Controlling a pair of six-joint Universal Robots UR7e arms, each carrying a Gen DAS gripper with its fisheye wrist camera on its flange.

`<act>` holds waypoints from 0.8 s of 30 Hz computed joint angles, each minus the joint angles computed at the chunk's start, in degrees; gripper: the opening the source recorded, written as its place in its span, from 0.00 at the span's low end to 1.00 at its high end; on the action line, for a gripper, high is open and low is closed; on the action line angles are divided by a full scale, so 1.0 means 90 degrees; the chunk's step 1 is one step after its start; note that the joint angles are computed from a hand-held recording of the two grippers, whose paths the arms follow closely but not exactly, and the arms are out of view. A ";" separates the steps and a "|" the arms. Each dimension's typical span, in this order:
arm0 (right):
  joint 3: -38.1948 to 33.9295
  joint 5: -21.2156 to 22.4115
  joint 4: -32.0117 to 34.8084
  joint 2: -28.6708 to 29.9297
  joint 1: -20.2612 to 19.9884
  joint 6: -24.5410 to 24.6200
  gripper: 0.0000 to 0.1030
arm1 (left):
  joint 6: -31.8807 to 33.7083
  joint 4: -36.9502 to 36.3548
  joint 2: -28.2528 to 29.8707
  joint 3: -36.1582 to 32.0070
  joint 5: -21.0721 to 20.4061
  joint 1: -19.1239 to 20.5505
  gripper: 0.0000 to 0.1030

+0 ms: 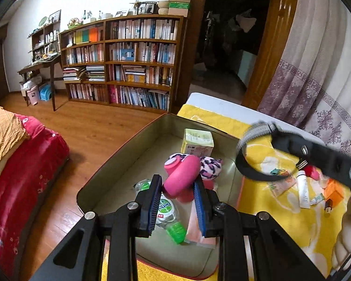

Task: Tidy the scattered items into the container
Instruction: 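Carry the pink ring toy and striped band with both tools toward the tin, then open the left tool to drop the ring while the right tool drops the band into the tin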

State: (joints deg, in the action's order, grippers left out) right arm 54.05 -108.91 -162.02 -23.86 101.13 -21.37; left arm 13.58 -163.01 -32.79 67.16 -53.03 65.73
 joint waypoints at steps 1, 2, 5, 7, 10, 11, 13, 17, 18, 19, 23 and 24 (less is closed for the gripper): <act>-0.0192 0.0047 0.0149 0.0093 -0.0006 -0.0010 0.22 | 0.0014 -0.0016 0.0021 -0.0010 0.0063 -0.0007 0.27; -0.0416 0.0038 0.0294 0.0213 -0.0017 0.0006 0.24 | 0.0020 -0.0027 0.0043 -0.0020 0.0115 -0.0010 0.27; -0.0662 0.0070 0.0499 0.0342 -0.0065 0.0112 0.49 | -0.0044 0.0035 0.0095 -0.0075 0.0187 -0.0017 0.27; -0.0643 0.0096 0.0549 0.0333 -0.0103 0.0178 0.52 | -0.0064 0.0058 0.0115 -0.0088 0.0191 -0.0011 0.27; -0.0469 0.0047 0.0513 0.0246 -0.0136 0.0182 0.52 | -0.0103 0.0098 0.0120 -0.0091 0.0206 -0.0016 0.27; -0.0438 0.0052 0.0503 0.0229 -0.0147 0.0205 0.52 | -0.0104 0.0094 0.0125 -0.0088 0.0212 -0.0020 0.27; -0.0246 0.0078 0.0409 0.0113 -0.0168 0.0262 0.52 | -0.0097 0.0081 0.0123 -0.0072 0.0226 -0.0032 0.27; 0.0069 0.0084 0.0248 -0.0075 -0.0192 0.0310 0.52 | -0.0063 -0.0008 0.0101 -0.0001 0.0308 -0.0077 0.44; 0.0137 0.0089 0.0224 -0.0118 -0.0195 0.0321 0.52 | -0.0028 -0.0131 0.0095 0.0051 0.0372 -0.0097 0.55; 0.0242 0.0101 0.0178 -0.0182 -0.0204 0.0327 0.52 | 0.0067 -0.0392 0.0104 0.0118 0.0484 -0.0128 0.70; 0.0568 0.0130 -0.0005 -0.0369 -0.0239 0.0349 0.52 | 0.0460 -0.1015 0.0112 0.0262 0.0661 -0.0234 0.73; 0.0629 0.0138 -0.0036 -0.0405 -0.0247 0.0363 0.52 | 0.0469 -0.1020 0.0113 0.0261 0.0660 -0.0246 0.73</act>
